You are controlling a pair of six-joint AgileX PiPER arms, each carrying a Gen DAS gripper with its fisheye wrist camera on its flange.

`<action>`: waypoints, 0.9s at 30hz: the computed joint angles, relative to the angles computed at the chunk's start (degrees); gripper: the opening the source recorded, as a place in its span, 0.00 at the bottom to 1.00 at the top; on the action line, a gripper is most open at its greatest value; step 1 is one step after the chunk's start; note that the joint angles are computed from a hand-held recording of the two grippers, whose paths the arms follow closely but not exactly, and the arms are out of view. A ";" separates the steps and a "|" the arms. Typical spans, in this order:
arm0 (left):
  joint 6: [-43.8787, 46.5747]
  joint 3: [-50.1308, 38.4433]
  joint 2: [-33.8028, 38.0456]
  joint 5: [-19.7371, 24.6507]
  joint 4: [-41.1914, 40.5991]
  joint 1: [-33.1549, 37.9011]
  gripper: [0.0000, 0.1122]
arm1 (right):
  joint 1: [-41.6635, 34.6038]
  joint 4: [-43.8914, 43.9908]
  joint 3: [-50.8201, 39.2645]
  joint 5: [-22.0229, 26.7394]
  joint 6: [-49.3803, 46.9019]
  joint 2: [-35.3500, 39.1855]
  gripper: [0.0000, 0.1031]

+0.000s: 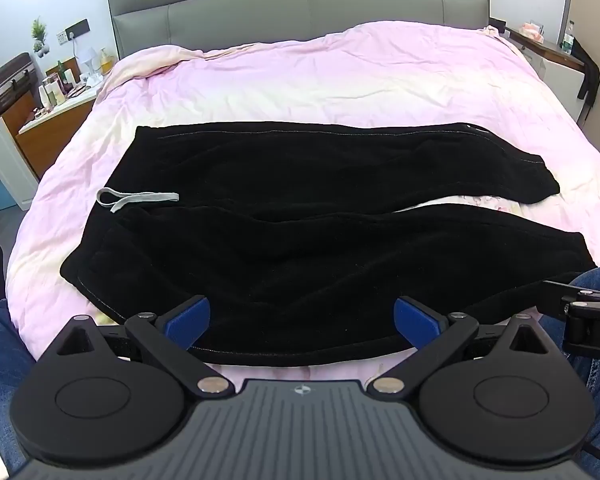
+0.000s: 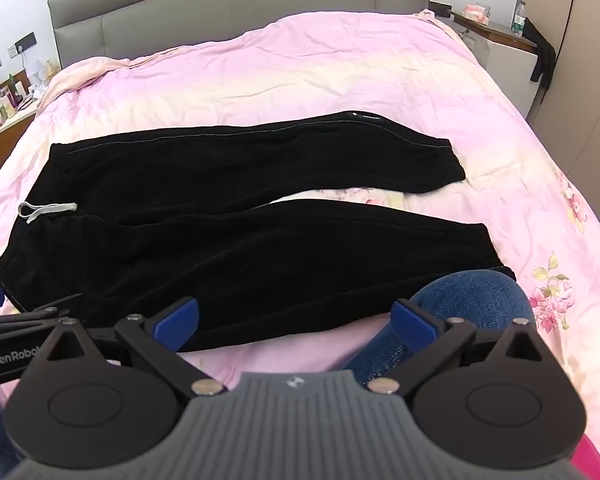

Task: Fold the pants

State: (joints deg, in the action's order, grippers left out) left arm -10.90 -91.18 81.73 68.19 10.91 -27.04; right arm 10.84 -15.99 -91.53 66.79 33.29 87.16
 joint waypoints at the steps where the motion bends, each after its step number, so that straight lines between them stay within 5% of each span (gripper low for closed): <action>1: -0.10 -0.04 -0.03 0.01 0.02 0.03 0.92 | 0.17 -0.24 -0.13 0.12 0.03 0.12 0.95; 27: -2.49 0.52 0.83 -0.60 1.13 -2.59 0.92 | -0.57 2.44 -0.95 0.47 -2.17 0.79 0.95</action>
State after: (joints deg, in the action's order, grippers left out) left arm -13.39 -90.67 82.55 67.59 12.04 -29.63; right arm 10.27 -13.55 -92.48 67.26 31.13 87.96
